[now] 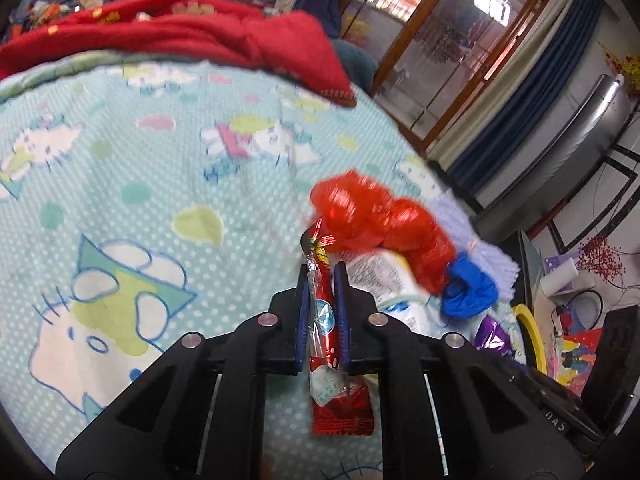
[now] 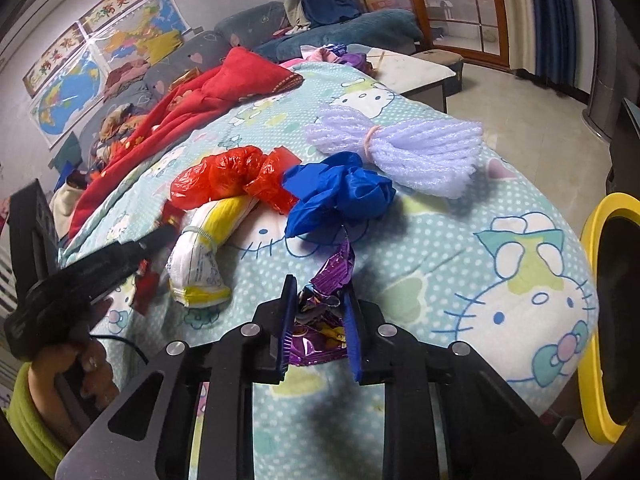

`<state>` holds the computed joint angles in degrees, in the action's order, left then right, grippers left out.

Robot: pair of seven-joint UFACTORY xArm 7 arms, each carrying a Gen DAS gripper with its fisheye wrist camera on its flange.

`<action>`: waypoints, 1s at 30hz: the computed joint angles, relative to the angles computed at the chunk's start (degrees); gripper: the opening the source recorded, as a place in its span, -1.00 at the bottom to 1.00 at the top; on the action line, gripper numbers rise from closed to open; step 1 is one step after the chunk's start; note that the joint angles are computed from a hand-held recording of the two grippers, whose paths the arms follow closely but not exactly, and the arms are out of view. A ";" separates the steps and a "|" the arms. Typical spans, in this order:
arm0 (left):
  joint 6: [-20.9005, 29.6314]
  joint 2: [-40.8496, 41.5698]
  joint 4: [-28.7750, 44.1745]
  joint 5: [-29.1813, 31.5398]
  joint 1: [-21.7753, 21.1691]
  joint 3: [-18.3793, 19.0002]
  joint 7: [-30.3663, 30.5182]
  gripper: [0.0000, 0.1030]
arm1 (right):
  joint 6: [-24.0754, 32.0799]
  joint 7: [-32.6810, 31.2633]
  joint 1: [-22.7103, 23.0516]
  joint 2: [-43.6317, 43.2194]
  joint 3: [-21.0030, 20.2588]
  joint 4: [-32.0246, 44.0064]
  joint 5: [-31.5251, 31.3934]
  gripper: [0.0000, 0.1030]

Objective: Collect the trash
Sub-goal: 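Grasp the red candy stick wrapper with the left gripper while the right gripper grasps a purple wrapper, then carry the red wrapper with the left gripper while the right gripper carries the purple wrapper over the bin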

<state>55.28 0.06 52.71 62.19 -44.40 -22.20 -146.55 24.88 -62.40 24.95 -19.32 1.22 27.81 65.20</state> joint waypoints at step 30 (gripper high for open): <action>1.60 11.75 19.61 12.59 -8.44 4.04 14.60 -0.88 | 0.38 -4.59 -5.45 -8.02 -8.69 1.94 1.42 -0.68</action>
<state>56.88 11.81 72.32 74.78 -52.83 -18.16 -131.95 25.26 -66.99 19.50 -27.34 -7.47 29.75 66.61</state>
